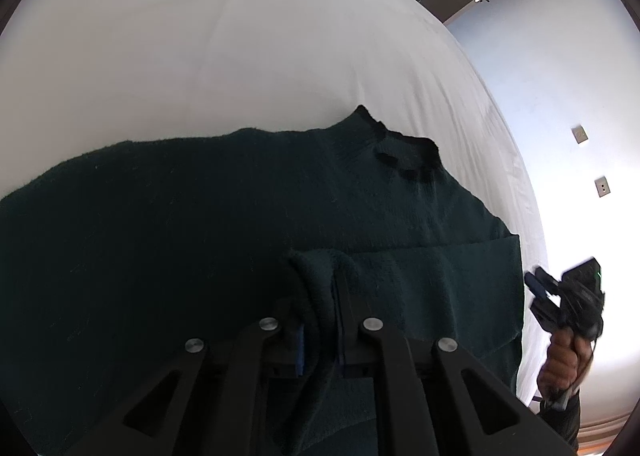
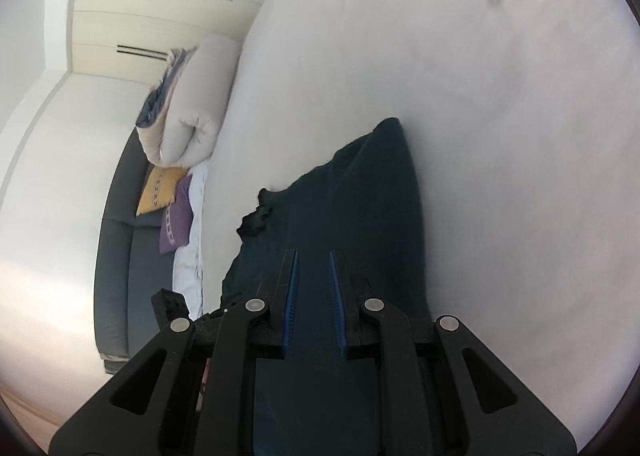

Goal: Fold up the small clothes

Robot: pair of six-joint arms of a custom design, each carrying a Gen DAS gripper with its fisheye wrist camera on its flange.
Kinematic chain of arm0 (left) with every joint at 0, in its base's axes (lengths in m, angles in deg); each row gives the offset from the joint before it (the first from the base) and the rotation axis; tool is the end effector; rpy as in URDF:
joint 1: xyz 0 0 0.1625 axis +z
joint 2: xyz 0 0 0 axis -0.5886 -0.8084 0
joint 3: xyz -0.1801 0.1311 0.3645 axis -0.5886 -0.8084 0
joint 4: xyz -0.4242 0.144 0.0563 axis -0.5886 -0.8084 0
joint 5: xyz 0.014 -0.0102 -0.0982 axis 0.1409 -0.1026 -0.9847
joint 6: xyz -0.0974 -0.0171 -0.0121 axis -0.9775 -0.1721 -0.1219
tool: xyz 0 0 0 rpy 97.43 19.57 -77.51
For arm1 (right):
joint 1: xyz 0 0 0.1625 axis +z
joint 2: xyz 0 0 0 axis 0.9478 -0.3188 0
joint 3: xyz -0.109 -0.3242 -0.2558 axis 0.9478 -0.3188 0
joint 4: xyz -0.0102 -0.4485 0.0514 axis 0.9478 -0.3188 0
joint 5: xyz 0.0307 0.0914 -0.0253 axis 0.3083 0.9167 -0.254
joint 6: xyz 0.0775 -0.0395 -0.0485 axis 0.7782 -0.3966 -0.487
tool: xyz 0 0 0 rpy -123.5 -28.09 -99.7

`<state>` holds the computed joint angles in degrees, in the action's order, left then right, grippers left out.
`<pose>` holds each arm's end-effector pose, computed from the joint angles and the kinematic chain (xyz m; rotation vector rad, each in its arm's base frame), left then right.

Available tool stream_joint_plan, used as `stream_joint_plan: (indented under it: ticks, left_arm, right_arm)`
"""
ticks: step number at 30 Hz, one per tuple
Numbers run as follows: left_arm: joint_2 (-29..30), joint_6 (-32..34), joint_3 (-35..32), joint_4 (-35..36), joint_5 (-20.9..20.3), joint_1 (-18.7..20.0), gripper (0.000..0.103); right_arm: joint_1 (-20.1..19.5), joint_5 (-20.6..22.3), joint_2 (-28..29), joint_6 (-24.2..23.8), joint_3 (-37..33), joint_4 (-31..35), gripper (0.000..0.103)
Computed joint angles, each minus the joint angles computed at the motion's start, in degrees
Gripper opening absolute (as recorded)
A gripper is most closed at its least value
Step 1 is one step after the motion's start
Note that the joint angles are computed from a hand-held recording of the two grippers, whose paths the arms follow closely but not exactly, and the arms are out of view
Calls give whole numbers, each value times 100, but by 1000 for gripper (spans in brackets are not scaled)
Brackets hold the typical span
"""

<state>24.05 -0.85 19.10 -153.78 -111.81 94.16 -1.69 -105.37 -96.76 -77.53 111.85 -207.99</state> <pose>-0.2862 -0.7846 0.0811 0.0496 2.8467 -0.5116 -0.1192 -0.7808 0.4313 0.3365 2.8712 -0.7721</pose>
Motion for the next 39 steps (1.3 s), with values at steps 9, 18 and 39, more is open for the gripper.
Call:
stream_joint_plan:
  ticks: [9,18,39]
  left_arm:
    - [-239,103,451,-604,-242,109,14]
    - [-1614,-218,2445,-2894,616,-219,96]
    - [-4168,-3082,5671,-6398,2513,434,95]
  right_arm:
    - [-250,275,-1,-174,271,245,15]
    - [-228,3,-1301,-996,1773,51,15]
    - [917,-54,-1757,-912,3011,-260,15]
